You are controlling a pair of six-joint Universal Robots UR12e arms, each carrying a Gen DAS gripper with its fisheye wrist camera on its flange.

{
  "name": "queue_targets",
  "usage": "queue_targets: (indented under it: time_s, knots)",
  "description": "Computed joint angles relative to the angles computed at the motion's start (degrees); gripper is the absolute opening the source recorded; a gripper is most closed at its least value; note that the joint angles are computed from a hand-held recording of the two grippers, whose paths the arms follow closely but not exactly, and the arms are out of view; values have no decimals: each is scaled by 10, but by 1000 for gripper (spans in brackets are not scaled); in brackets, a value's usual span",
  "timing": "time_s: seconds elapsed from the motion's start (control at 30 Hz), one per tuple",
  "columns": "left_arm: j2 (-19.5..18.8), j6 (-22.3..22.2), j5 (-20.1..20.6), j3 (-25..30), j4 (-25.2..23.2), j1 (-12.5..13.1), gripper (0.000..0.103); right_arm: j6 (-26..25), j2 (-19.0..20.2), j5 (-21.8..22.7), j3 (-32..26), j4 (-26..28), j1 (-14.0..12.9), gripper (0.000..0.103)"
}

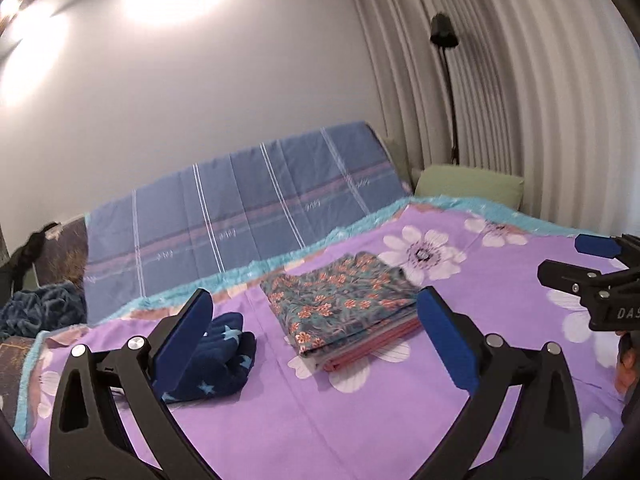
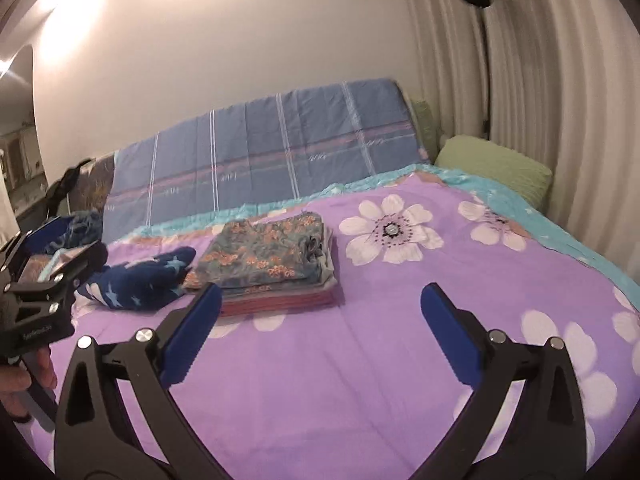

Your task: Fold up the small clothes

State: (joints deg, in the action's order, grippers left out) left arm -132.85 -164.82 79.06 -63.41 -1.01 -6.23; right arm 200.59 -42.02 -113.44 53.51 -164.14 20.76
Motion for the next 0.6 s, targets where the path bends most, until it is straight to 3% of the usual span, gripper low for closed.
queue_targets:
  time_s: [0.07,0.17,0.37,0.53,0.6]
  knots:
    - [25,-7,-3,-41,30,0,102,11,-17,-26,44,-86,11,101]
    - [55,-26,-11,-90,61,2,102,13,-34,-52,75,-121,22,101]
    - [98,-38,41,-164,97,-3,102,-5,-51,-97,90,-89,45,101]
    - [116,-82,55,-200,125,2,102,13,-62,-86,104,-67,52,101]
    - [121,-86,33,-211,128,8,102,16,-64,-80,107,-61,54,101]
